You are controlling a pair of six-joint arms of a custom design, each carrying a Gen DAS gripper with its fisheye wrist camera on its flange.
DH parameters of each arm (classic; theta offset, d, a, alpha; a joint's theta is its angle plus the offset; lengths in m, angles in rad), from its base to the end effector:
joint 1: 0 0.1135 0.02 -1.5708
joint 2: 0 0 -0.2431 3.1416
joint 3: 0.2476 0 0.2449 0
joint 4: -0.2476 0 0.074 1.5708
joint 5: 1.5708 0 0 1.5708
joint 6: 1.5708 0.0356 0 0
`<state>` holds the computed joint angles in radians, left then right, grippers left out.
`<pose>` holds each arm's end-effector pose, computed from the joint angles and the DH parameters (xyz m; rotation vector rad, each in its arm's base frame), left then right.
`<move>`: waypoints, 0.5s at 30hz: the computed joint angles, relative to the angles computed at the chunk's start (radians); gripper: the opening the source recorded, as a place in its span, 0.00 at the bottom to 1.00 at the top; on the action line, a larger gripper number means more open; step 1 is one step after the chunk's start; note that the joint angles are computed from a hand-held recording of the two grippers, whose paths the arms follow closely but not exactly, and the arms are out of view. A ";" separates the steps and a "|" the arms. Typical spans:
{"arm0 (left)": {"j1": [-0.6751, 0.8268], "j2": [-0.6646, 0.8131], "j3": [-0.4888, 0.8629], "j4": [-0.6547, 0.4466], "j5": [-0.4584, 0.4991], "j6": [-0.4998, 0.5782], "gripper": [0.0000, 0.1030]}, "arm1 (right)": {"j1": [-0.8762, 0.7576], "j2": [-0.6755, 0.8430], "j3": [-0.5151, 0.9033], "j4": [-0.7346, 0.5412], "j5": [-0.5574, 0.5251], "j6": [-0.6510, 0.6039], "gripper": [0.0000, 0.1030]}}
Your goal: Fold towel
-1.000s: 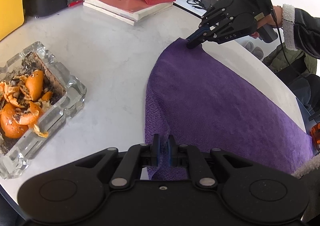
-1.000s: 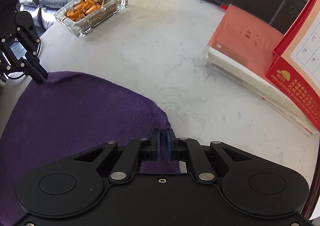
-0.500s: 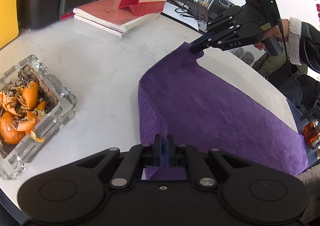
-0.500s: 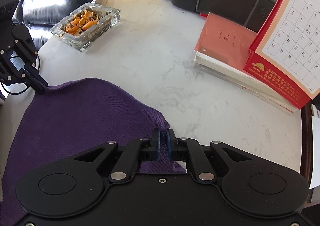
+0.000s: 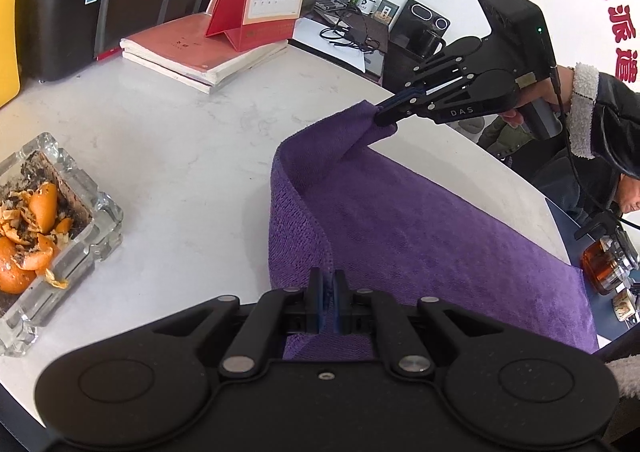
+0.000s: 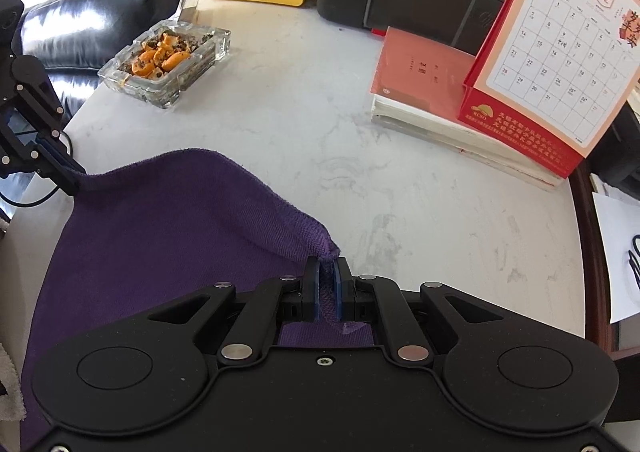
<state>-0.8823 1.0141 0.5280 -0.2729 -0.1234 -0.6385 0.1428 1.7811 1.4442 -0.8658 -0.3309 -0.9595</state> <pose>0.1361 -0.1585 0.1868 0.2291 2.3947 -0.6046 0.3482 0.0617 0.2289 -1.4677 2.2294 0.2116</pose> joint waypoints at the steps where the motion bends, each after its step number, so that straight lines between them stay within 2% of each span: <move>1: -0.010 0.001 0.004 -0.001 -0.005 -0.002 0.04 | -0.005 -0.016 -0.016 0.005 0.001 0.003 0.06; 15: -0.173 0.016 0.068 -0.039 -0.096 -0.032 0.04 | -0.099 -0.254 -0.227 0.035 -0.023 0.020 0.06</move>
